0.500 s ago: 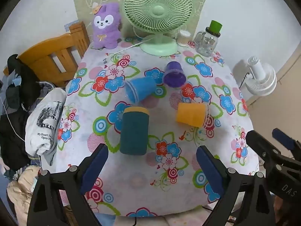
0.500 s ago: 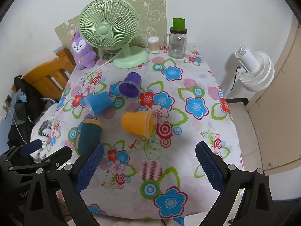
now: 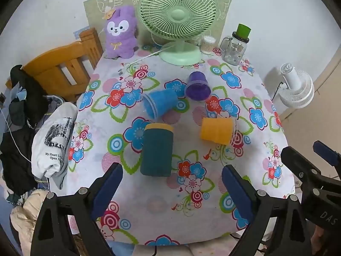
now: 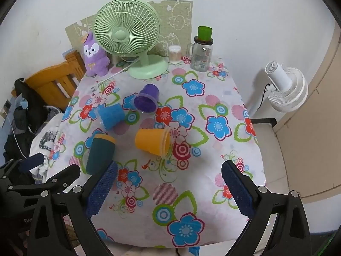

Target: Flip cup upside down

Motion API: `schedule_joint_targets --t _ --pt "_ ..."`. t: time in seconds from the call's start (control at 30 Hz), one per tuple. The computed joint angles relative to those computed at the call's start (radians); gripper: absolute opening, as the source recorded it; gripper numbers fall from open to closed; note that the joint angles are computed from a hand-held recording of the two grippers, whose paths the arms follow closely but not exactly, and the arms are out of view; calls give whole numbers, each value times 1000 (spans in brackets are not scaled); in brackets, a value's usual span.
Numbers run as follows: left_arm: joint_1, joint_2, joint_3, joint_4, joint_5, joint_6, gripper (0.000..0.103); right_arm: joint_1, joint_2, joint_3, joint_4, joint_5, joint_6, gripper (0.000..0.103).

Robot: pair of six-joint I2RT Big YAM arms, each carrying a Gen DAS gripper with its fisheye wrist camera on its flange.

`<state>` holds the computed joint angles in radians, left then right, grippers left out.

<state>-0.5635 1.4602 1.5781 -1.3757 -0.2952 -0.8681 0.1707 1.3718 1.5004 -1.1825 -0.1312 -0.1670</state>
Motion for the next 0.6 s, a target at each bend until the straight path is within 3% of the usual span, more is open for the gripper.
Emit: schedule_joint_targets --t 0.6 --pt "-3 5 20 -8 -13 2 94 10 10 19 -16 19 -16 99"
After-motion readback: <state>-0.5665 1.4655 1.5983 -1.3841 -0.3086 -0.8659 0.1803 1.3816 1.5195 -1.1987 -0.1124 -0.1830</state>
